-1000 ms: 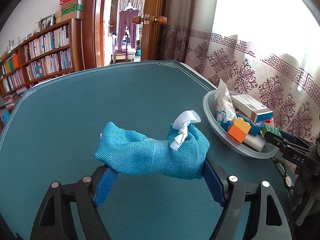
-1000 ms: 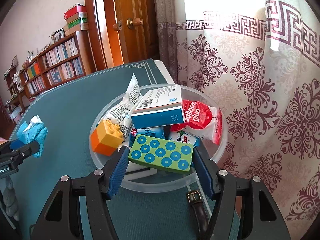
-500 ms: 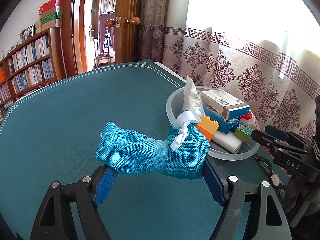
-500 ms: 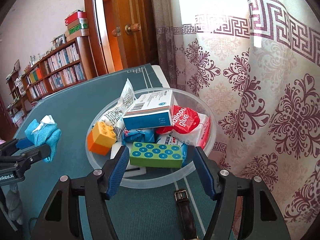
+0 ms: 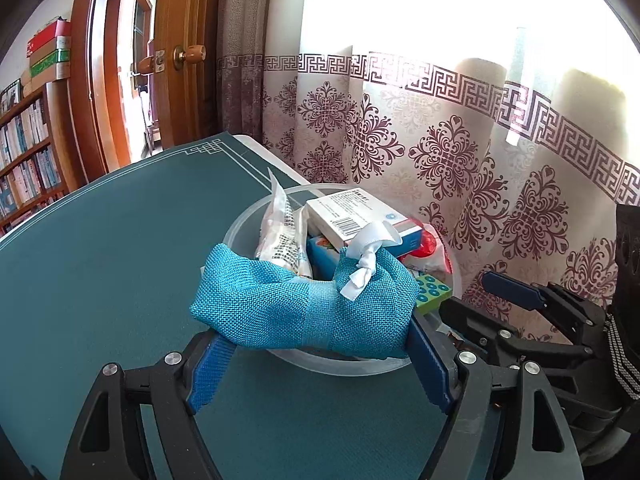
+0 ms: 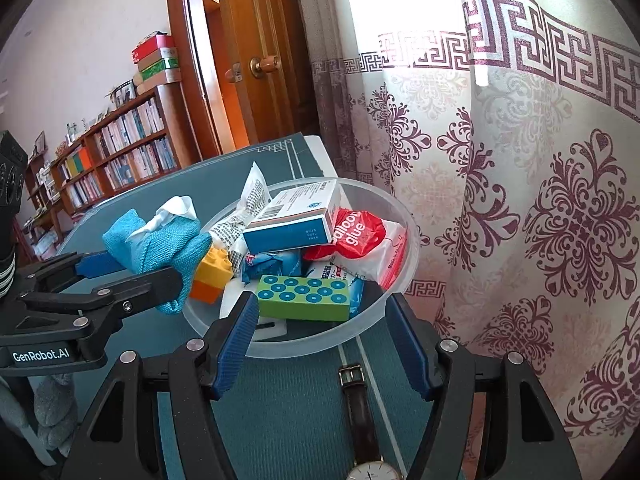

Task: Organize objects
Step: 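Lower the blue towel bundle into the bowl and open the left tool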

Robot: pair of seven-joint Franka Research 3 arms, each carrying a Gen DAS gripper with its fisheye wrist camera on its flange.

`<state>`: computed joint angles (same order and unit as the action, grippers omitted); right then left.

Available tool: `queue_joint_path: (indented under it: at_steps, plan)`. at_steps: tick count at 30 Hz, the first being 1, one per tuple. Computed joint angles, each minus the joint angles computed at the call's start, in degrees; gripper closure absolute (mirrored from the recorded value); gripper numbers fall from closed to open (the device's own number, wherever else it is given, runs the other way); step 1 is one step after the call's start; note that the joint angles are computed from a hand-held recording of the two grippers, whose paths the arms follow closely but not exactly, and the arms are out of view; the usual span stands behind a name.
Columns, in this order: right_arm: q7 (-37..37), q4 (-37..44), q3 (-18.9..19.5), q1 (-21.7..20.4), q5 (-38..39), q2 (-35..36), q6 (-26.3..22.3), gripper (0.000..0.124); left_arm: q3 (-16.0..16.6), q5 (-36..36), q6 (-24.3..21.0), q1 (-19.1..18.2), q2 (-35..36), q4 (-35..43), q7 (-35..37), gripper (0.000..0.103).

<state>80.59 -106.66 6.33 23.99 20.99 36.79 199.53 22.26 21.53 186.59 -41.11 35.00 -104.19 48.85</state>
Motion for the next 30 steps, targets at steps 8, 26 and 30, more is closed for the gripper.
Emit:
queue_joint_path:
  at_steps: [8, 26, 30]
  plan:
    - [1.5, -0.5, -1.2, -0.4, 2.2, -0.2, 0.8, 0.057, -7.9, 3.3, -4.3, 6.7, 3.8, 7.6, 2.4, 0.019]
    - [1.6, 0.2, -3.0, 1.4, 5.0, -0.2, 1.5, 0.057, -14.8, 7.2, -4.3, 13.1, 6.2, 10.5, 3.4, 0.006]
    - [1.5, -0.3, -2.7, 1.3, 5.1, -0.6, 2.1, 0.056, -13.0, 7.2, -3.2, 11.5, 5.3, 8.8, 2.8, 0.005]
